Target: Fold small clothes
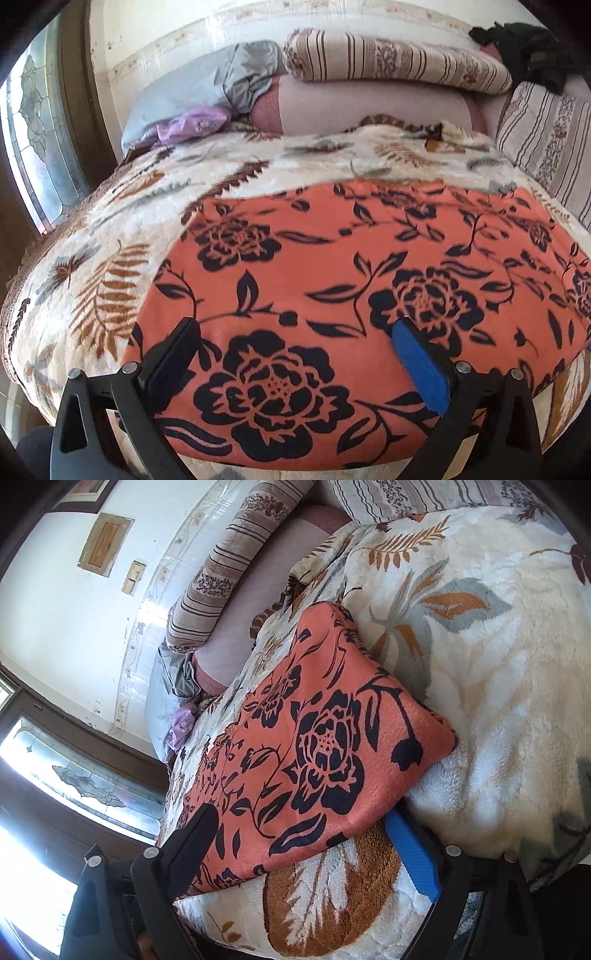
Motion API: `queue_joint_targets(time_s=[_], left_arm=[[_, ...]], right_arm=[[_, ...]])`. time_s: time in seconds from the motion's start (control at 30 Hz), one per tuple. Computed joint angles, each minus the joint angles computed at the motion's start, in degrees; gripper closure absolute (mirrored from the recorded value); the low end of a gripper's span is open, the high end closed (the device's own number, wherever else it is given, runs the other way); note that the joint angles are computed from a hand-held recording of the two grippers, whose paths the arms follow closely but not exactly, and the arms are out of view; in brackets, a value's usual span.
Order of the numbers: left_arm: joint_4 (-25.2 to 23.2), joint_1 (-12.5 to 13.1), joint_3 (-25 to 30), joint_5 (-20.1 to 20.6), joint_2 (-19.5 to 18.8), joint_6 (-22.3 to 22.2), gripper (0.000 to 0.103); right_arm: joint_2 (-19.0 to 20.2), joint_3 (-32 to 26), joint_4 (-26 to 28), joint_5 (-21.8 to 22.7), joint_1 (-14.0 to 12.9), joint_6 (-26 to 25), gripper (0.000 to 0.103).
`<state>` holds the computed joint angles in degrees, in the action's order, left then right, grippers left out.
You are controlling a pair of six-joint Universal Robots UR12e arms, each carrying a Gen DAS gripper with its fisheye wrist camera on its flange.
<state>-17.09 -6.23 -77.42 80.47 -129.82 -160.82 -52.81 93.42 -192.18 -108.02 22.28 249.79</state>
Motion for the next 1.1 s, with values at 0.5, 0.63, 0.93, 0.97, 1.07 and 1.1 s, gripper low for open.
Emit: queue_joint_targets(time_s=[0.5,0.63,0.93,0.97,1.07,1.1], left_arm=[[3.27,0.28,-0.38,0.9,0.04,-2.89,0.0],[2.99,0.34,-0.23,1.2,0.03,-3.69,0.0],[4.16,0.39,-0.31,1.52,-0.01,-4.25,0.0],[4.9,0.43,-0.43,1.5,0.02,-4.54,0.0],[7.08,0.67,-0.72,1.06,0.1,-5.98,0.0],[7.18,0.71,-0.67,0.98,0.07,-6.45,0.0]], right_arm=[[0.16,-0.33,0.21,-0.24,0.04,-0.38,0.008],[0.18,-0.35,0.2,-0.24,0.04,-0.37,0.008],[0.2,-0.36,0.14,-0.27,0.05,-0.38,0.007],[0.21,-0.37,0.11,-0.26,0.03,-0.4,0.007],[0.21,-0.36,0.13,-0.24,0.02,-0.44,0.007],[0.21,-0.35,0.12,-0.26,0.04,-0.42,0.007]])
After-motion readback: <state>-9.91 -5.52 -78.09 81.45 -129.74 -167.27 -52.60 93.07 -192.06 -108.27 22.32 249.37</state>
